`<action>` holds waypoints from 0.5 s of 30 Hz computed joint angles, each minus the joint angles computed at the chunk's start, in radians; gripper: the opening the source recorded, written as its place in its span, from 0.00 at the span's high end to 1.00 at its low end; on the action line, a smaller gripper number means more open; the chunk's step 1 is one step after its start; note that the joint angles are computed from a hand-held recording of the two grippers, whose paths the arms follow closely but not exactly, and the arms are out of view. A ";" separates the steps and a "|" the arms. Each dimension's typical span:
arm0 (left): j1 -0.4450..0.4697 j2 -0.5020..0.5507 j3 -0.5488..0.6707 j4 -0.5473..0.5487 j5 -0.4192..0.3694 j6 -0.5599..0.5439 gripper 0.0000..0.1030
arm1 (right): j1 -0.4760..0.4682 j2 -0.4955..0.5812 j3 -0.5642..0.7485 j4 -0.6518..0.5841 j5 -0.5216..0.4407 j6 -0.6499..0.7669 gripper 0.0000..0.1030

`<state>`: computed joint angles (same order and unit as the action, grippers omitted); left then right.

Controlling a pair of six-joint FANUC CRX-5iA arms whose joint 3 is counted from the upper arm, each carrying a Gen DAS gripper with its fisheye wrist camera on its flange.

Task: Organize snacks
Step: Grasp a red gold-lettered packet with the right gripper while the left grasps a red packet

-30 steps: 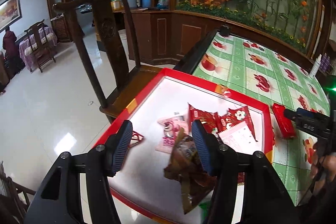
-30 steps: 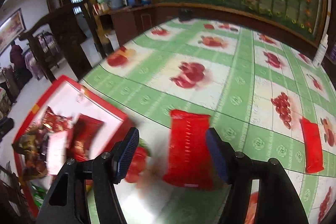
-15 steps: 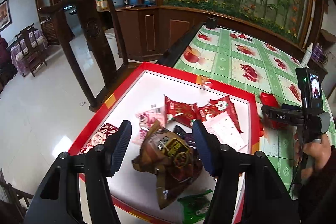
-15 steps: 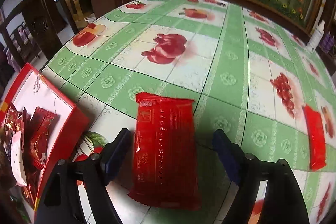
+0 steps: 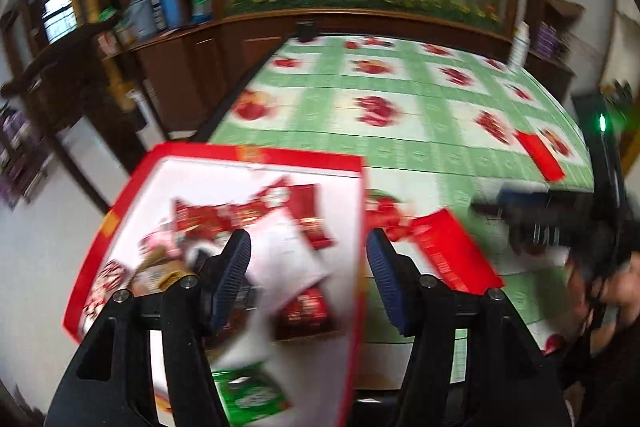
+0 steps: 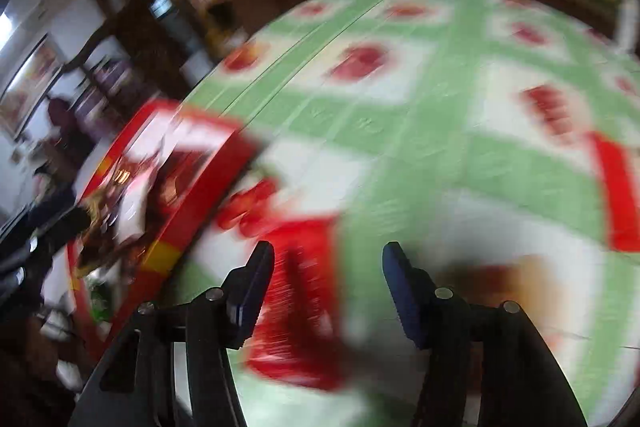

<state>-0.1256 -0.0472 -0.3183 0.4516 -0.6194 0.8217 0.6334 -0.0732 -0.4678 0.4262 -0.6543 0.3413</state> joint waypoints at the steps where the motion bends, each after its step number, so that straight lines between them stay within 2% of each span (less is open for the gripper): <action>1: -0.012 0.006 0.013 -0.011 -0.018 0.013 0.36 | -0.007 -0.027 -0.039 0.097 -0.049 -0.099 0.28; 2: -0.022 0.014 0.025 -0.014 -0.039 0.028 0.30 | -0.018 -0.038 -0.058 0.142 -0.092 -0.153 0.19; 4: -0.039 0.031 0.039 0.013 -0.086 0.033 0.29 | -0.057 -0.049 -0.085 0.213 -0.227 -0.263 0.19; 6: -0.059 0.050 0.059 0.013 -0.126 0.063 0.29 | -0.112 -0.047 -0.103 0.240 -0.310 -0.309 0.19; 8: -0.080 0.072 0.075 0.021 -0.153 0.093 0.29 | -0.181 -0.037 -0.094 0.189 -0.321 -0.267 0.19; 11: -0.124 0.112 0.126 -0.049 -0.183 0.217 0.29 | -0.265 -0.030 -0.093 0.116 -0.247 -0.210 0.19; 15: -0.167 0.159 0.186 -0.151 -0.204 0.369 0.29 | -0.284 -0.009 -0.085 0.083 -0.209 -0.158 0.19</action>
<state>-0.2927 0.1118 -0.1319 0.3010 -0.8234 1.1909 0.3495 -0.0824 -0.5531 0.5088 -0.8630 0.1834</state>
